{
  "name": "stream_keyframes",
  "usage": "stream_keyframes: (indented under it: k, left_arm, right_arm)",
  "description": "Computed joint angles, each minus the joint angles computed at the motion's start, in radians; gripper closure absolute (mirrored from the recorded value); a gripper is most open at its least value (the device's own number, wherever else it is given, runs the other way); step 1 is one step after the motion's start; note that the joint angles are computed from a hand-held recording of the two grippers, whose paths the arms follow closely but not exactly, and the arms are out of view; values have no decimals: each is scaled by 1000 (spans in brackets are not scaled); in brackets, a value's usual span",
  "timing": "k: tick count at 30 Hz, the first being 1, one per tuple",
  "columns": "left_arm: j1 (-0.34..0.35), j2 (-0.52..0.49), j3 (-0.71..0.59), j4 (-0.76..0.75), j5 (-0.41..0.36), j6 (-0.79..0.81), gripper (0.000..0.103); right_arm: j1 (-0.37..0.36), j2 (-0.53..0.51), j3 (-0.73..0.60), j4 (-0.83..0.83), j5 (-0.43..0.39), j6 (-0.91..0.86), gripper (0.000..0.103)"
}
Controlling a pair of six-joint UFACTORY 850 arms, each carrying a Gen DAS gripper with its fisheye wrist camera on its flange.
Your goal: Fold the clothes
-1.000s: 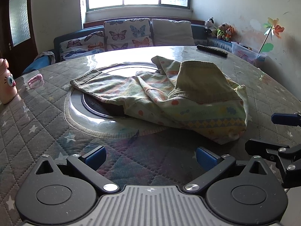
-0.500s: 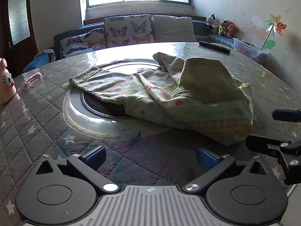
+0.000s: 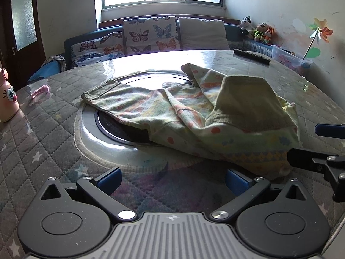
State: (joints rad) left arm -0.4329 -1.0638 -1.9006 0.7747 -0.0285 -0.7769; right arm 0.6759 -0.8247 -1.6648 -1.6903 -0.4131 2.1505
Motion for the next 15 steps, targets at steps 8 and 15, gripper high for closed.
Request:
stream_keyframes:
  k: [8, 15]
  left_arm:
    - [3, -36, -76, -300, -26, 305, 0]
    - [12, -80, -183, -200, -55, 193, 0]
  right_arm:
    - [-20, -26, -50, 4, 23, -16, 0]
    - [-43, -34, -87, -17, 53, -6, 0]
